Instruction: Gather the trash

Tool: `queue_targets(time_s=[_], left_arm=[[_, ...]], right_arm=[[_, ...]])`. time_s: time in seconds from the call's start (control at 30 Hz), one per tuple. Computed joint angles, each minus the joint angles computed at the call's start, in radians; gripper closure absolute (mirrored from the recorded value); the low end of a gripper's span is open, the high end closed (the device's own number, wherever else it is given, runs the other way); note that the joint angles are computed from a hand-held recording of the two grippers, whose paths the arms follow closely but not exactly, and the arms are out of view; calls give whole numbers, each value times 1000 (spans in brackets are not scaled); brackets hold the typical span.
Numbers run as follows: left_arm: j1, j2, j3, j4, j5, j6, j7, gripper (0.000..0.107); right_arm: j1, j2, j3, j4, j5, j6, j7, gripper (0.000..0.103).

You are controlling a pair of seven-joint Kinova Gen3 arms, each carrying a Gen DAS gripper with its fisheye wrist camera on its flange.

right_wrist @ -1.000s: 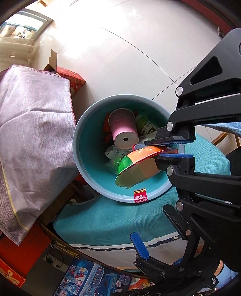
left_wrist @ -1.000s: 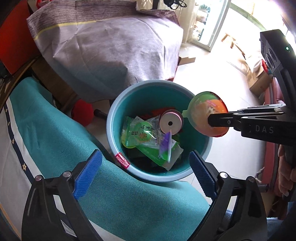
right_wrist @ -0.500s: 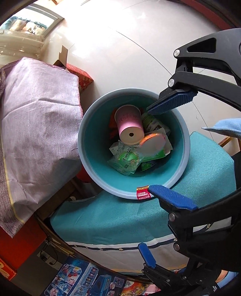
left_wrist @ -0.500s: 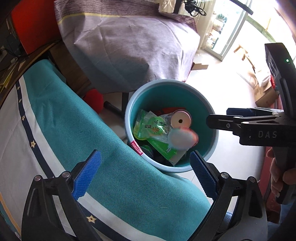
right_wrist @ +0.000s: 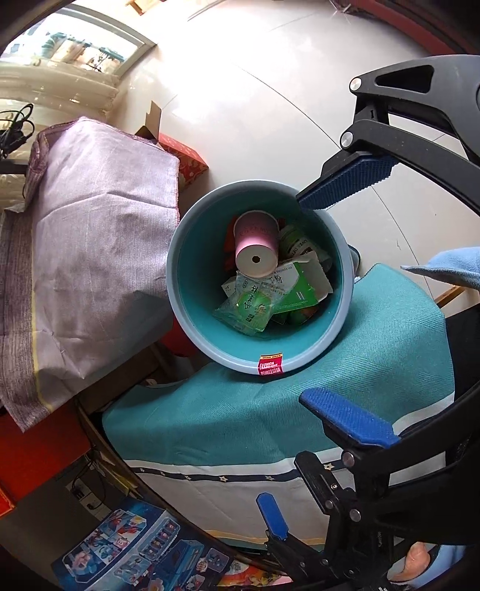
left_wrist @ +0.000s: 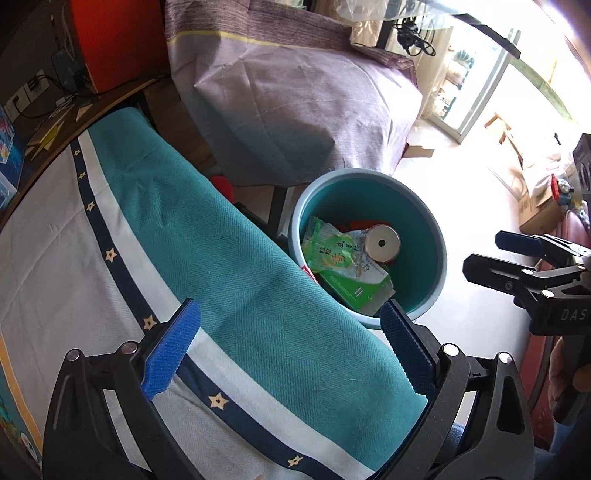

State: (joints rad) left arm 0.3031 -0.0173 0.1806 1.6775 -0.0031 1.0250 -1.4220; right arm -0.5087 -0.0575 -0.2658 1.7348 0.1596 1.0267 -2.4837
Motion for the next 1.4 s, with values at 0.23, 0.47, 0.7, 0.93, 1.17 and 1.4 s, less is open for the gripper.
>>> queue_targets(time_s=[0.23,0.47,0.7,0.93,1.17,1.4], left_arm=[[-25,-88,-12,51,23,-2,5,9],[-51,-165,-7,96,30,9,19,9],[-76,-247,2,126,24,22,41,9],[-96,-300,4,144,19,40,39,9],[-113,-315,-8,157,38,42,27,9],[-124,-314,-14,165,48,36,22,9]], right_arm=[[-50,-7,-54,-21,67,56,-81,7],[-100,-20,-88,-32,113,89,-135,7],[-137,-42,-125,-38,153,105,-173,7],[-152,-50,-147,-47,180,122,-203,7],[-160,-44,-145,-55,182,131,-204,7],[-165,-35,-138,-57,175,132,-194,7]])
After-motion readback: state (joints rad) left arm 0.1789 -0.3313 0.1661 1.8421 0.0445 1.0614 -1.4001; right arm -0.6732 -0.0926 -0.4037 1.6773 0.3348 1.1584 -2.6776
